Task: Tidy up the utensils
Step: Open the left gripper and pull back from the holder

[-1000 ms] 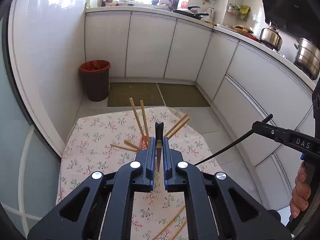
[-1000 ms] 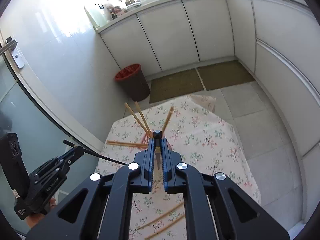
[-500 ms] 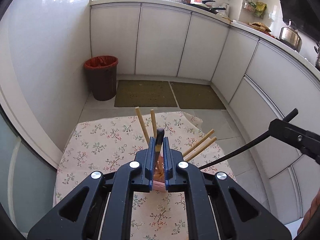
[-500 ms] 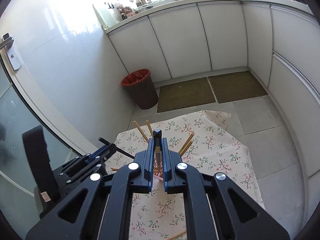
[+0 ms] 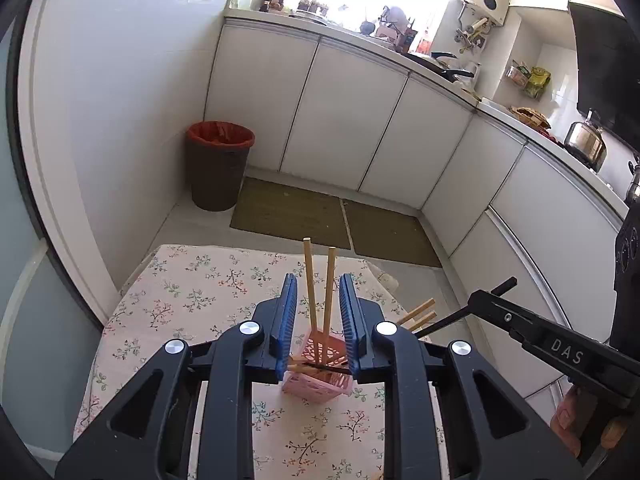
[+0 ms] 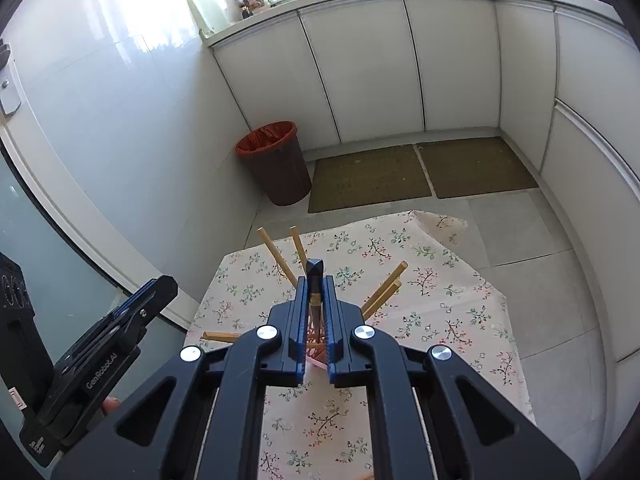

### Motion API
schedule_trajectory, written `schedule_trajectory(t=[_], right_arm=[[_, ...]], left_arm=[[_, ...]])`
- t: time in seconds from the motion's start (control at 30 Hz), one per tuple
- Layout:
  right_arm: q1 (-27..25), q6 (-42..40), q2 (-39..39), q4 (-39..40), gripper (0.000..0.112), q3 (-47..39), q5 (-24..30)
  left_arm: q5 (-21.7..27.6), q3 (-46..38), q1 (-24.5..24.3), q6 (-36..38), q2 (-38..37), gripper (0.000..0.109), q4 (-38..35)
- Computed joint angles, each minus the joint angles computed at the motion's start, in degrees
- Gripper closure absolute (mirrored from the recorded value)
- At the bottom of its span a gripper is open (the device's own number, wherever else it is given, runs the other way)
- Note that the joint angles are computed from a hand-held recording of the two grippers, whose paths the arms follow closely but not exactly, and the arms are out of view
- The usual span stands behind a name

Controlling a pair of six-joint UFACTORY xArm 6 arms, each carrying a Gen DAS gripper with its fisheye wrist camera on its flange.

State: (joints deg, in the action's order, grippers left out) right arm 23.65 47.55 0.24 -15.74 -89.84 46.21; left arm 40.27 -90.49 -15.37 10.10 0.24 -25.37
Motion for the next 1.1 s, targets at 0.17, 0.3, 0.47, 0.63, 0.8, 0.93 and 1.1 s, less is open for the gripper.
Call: schedule_trajectory(t=[0.17, 0.3, 0.47, 0.63, 0.8, 0.93, 1.1], right_arm=[[0.37, -0.61, 2.73, 0.69, 0.104, -1.55, -0.46], [0.72, -0.34, 4.6, -0.37, 0.099, -2.73, -0.46], [1.35, 1.5, 3.63, -3.51, 0.091, -2.37, 0.2], [2.3, 3.16, 0.35, -6.14, 0.09, 0.16, 1.8], [3.8, 7.69, -6.5, -9.57, 0.063, 7.88, 2.58], [5.28, 13.35, -12.84, -13.78, 0.049, 15.35, 4.9], [6.49, 18.94, -20.15, -15.94, 0.038, 23.5, 9.35]], left_arm=[[0.23, 1.78, 0.46, 0.46, -0.77, 0.087, -0.46], [0.1, 2.74, 0.73, -0.39, -1.12, 0.085, 1.04], [0.01, 3.45, 1.01, -0.36, -1.95, 0.083, 1.3], [0.19, 5.41, 0.29, 0.03, -4.06, 0.079, 1.99], [-0.08, 9.83, -0.88, -0.35, -7.89, 0.058, 3.91], [-0.08, 14.68, -2.07, -1.78, -11.17, 0.042, 6.6], [1.03, 18.7, -3.5, -2.75, -13.68, 0.036, 8.7]])
